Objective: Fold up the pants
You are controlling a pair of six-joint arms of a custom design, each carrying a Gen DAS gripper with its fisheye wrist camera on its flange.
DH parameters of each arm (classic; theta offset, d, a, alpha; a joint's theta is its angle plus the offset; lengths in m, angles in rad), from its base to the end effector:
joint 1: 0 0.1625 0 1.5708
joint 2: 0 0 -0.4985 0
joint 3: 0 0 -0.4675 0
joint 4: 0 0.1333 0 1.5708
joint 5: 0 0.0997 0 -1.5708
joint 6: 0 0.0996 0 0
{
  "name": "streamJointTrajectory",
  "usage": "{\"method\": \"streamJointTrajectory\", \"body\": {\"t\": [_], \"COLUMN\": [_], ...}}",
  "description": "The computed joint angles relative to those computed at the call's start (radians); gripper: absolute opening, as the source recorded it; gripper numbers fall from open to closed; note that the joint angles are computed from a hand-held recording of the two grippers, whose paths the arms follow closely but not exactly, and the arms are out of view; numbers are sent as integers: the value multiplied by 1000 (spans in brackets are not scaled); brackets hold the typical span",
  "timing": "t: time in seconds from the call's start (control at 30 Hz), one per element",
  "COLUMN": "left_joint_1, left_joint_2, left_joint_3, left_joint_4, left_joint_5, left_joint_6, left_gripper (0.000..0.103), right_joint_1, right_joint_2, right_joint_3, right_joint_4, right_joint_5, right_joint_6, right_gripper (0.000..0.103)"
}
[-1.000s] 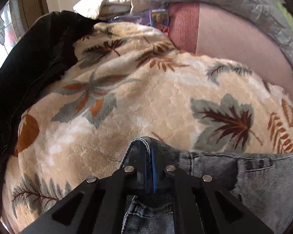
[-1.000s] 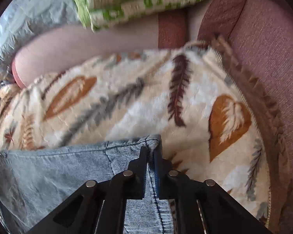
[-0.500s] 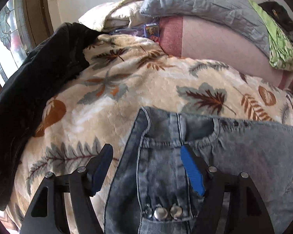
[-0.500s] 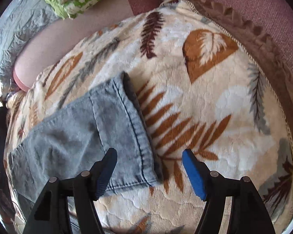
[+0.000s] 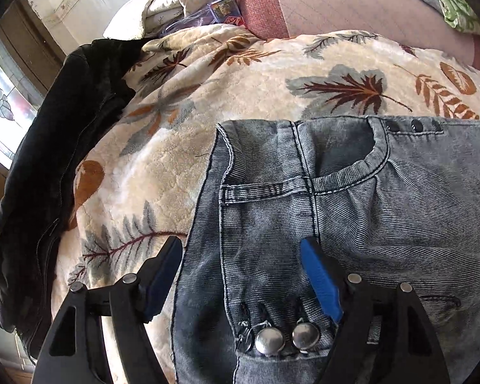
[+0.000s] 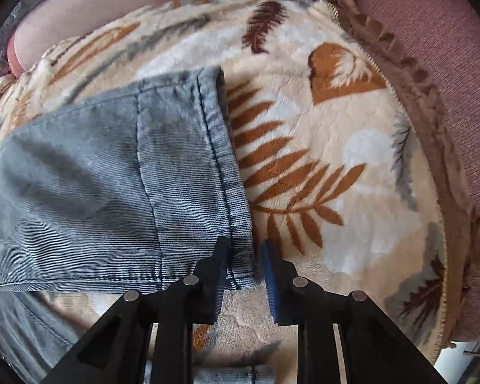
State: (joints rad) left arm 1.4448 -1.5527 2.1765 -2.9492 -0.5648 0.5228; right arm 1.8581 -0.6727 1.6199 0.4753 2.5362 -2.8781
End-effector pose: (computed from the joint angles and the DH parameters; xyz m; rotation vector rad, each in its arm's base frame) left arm 0.1532 -0.5210 0.4173 0.2205 2.0014 -0.5510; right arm 0.2116 -0.5346 0.0228 -0.0596 -2.2072 0.4721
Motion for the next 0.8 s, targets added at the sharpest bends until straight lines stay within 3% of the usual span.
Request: {"method": "streamJointTrajectory", "body": {"t": [0.03, 0.07, 0.13, 0.17, 0.23, 0.3, 0.37, 0.43, 0.53, 0.6, 0.7, 0.8], "left_joint_1": [-16, -33, -64, -72, -65, -40, -24, -42, -78, -84, -36, -12], "left_joint_2": [-25, -48, -85, -99, -98, -41, -4, -15, -36, -41, -25, 11], "left_joint_3": [18, 38, 73, 88, 93, 82, 92, 97, 126, 128, 91, 97], "left_joint_4": [-27, -67, -112, -115, -54, 18, -43, -33, -166, -177, -17, -132], "left_joint_5": [-17, -34, -62, -78, -93, -29, -17, 4, -15, -28, -55, -61], "left_joint_6": [16, 48, 91, 97, 73, 56, 99, 90, 182, 186, 66, 124], "left_gripper": [78, 78, 78, 78, 78, 78, 80, 81, 81, 81, 81, 90], "right_joint_1": [10, 21, 62, 77, 84, 49, -11, -1, 38, 36, -17, -76], "right_joint_2": [-15, -48, -79, -95, -129, -117, -32, -23, -61, -55, -17, 40], "right_joint_3": [6, 31, 55, 67, 97, 94, 37, 14, -6, -50, -138, -220], "right_joint_4": [-7, -53, -127, -159, -209, -182, -48, -20, -64, -63, -41, -24], "right_joint_5": [-3, -26, 18, 6, -94, -226, -289, -273, -316, -356, -456, -439], "right_joint_6": [20, 1, -35, -62, -89, -52, 60, 85, 20, -5, -22, -9], "right_gripper": [44, 50, 59, 61, 66, 69, 70, 70, 70, 70, 70, 70]}}
